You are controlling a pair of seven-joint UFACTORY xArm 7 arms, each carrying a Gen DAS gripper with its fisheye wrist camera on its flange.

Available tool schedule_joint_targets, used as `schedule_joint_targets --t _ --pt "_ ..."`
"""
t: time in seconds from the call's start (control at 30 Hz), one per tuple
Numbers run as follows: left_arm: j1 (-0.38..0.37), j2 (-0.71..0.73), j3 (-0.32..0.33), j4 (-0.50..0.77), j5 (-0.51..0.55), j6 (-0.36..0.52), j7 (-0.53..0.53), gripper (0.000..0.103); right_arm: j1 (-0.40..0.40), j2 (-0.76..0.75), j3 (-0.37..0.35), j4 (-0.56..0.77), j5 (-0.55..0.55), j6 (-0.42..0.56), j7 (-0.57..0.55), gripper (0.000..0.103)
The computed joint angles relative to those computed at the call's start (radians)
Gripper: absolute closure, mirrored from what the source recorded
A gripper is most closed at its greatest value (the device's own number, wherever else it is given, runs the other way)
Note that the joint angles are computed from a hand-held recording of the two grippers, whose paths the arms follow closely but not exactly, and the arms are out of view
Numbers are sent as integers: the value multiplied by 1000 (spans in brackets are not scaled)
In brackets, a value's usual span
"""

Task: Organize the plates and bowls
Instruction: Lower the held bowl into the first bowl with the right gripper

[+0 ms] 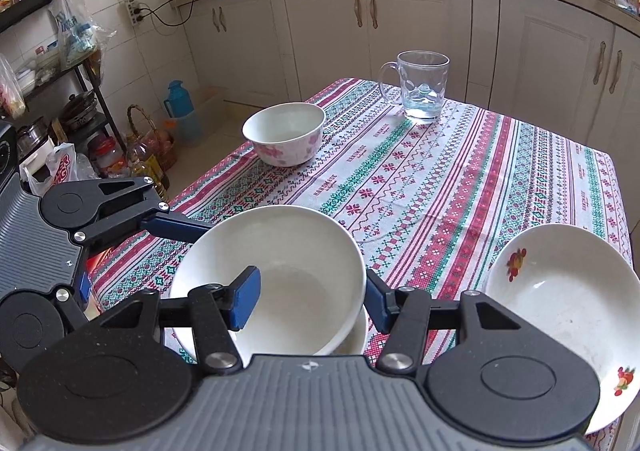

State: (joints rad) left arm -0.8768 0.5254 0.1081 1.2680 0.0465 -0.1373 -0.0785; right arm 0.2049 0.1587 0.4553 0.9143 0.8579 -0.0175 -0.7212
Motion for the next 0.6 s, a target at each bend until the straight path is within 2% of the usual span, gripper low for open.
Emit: schedule_joint_targets --t 0.13,0.6 --pt "22 3 -25 15 13 32 5 9 29 0 -34 -16 -67 -4 61 42" --pt "84 13 -84 47 88 93 -30 8 -2 4 -17 -44 -213 -16 178 41"
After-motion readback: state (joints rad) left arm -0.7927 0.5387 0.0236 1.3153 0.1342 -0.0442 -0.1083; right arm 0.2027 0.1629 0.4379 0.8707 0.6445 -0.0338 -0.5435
